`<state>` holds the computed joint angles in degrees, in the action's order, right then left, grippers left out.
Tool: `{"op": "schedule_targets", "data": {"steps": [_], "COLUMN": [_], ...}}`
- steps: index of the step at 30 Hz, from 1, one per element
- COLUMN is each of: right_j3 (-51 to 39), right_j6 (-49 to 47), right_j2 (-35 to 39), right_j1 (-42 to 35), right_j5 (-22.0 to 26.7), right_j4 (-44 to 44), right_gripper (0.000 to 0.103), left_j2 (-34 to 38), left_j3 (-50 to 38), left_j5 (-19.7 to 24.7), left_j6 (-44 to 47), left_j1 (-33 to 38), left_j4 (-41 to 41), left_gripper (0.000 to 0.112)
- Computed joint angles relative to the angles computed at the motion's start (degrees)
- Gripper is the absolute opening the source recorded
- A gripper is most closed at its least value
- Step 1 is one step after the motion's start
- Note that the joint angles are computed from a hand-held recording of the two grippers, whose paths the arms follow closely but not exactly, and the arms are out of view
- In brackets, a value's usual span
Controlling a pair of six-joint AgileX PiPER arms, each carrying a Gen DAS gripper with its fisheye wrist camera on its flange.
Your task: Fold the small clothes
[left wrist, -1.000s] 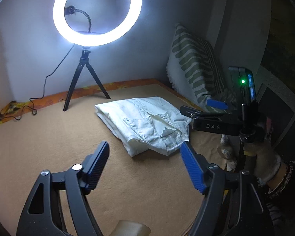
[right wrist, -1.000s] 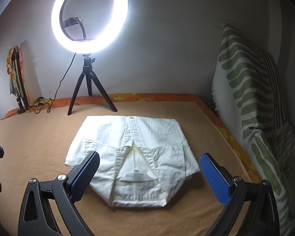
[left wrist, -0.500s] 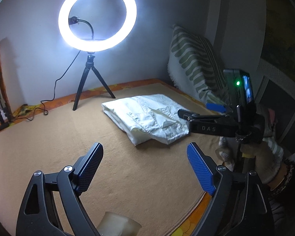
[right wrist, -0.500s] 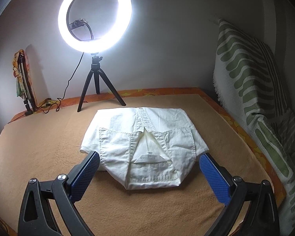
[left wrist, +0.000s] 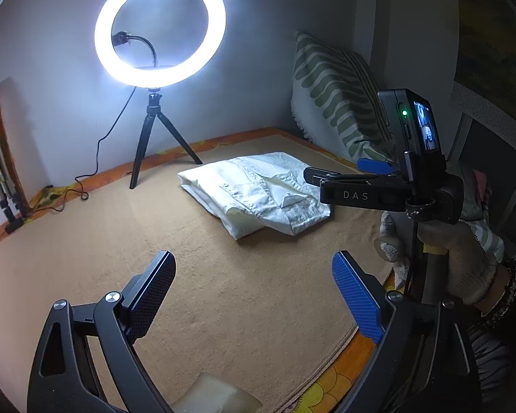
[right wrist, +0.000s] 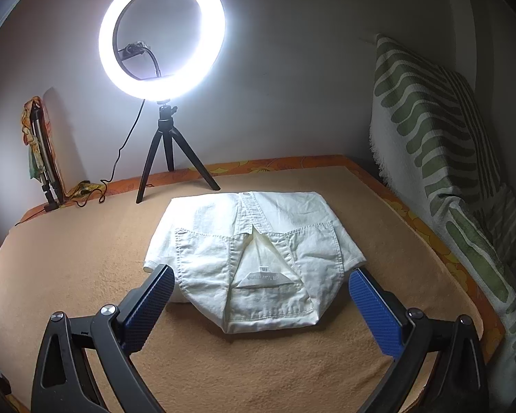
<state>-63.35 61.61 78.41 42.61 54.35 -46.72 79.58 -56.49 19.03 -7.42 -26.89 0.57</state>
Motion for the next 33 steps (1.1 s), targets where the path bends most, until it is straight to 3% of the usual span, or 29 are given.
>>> {"op": "schedule_targets", "data": {"steps": [10, 33], "right_j3": [0.3, 0.6], "right_j6": [0.5, 0.2], "right_j2": [-0.2, 0.0], "right_j1": [0.3, -0.5], "right_j5": [-0.1, -1.6], "right_j4": [-0.1, 1.6], "right_gripper": [0.103, 0.103], "left_j2": [-0.6, -1.1], "left_j3": [0.5, 1.0], "left_j5": [0.5, 1.0], "left_j6": [-3.0, -1.2], "left_j1": [-1.0, 0.0], "left_j4": [3.2, 0.3], "left_gripper": [0.093, 0.093]}}
